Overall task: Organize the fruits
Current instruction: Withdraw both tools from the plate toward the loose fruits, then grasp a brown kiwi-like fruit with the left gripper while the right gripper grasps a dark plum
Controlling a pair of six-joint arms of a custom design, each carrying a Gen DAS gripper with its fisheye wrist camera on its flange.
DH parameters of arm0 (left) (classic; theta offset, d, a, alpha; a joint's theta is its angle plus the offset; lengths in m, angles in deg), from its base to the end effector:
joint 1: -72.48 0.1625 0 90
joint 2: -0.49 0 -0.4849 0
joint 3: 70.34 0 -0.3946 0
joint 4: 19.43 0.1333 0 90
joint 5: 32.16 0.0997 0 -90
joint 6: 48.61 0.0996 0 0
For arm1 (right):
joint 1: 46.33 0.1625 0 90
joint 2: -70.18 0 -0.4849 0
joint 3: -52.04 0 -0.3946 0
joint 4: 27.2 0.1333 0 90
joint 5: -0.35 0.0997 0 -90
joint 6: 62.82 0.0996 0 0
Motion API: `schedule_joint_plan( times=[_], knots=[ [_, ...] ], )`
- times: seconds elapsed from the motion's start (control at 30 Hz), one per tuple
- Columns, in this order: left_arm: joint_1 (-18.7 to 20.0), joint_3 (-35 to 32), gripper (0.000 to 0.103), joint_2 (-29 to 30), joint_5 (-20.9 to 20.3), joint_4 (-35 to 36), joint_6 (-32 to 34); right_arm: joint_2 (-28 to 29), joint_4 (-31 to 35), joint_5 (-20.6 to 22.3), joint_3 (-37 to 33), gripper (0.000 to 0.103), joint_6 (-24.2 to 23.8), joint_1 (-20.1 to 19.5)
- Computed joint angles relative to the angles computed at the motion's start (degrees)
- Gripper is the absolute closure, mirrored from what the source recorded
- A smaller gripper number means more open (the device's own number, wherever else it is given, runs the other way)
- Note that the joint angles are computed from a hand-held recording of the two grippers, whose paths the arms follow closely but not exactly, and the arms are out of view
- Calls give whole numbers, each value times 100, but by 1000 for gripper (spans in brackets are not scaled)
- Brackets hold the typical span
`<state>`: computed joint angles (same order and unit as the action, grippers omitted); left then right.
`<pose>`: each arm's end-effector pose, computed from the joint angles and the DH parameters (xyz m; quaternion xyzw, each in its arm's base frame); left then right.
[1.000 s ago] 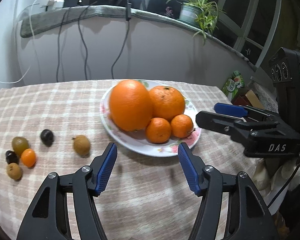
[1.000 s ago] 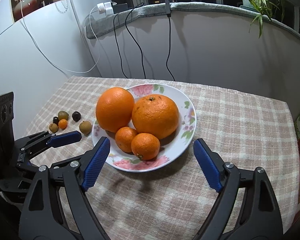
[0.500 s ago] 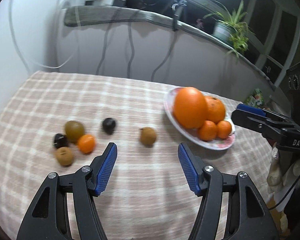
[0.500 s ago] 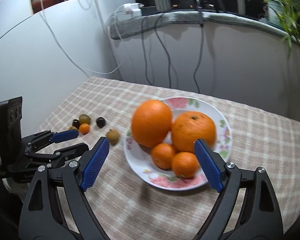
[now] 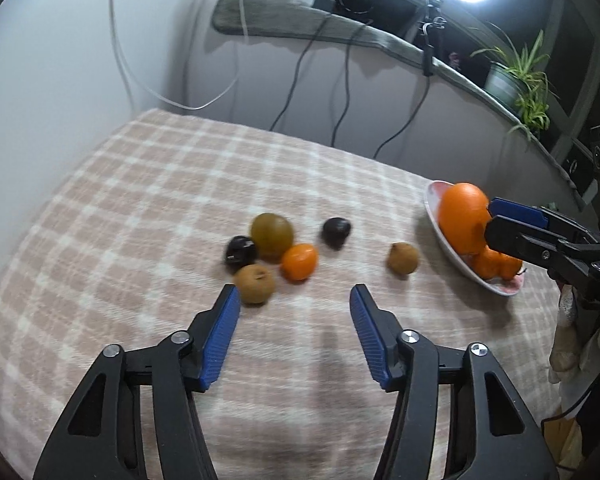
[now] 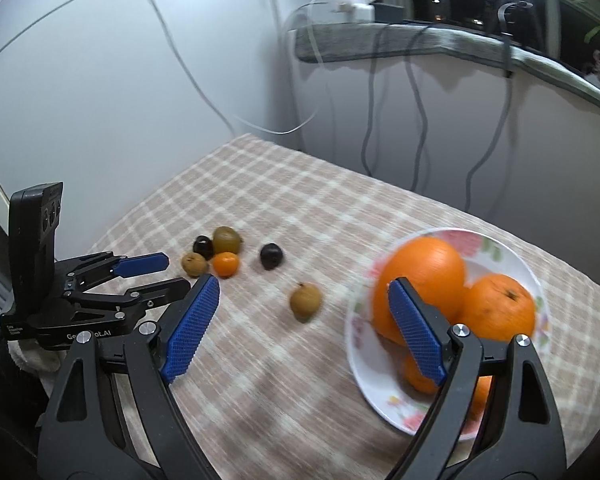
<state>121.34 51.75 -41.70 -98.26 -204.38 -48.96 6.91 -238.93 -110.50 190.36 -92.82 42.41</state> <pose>-0.2300 -0.5272 0.0376 0.3126 0.9186 -0.1925 0.1466 0.0878 -0.4581 0.2230 0.1547 -0.8926 0.3305 0.2650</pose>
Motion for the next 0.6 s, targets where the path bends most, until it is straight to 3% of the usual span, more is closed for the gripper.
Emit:
schedule_joint_plan(
  times=[0.23,0.6],
  knots=[
    [167,-79,62,-30,-39,166,-7,332,642,-18,-491,36,91,55],
    [309,-250,66,2,-199,450,-28,946,1264,-453,-1178,60,311,71]
  ],
)
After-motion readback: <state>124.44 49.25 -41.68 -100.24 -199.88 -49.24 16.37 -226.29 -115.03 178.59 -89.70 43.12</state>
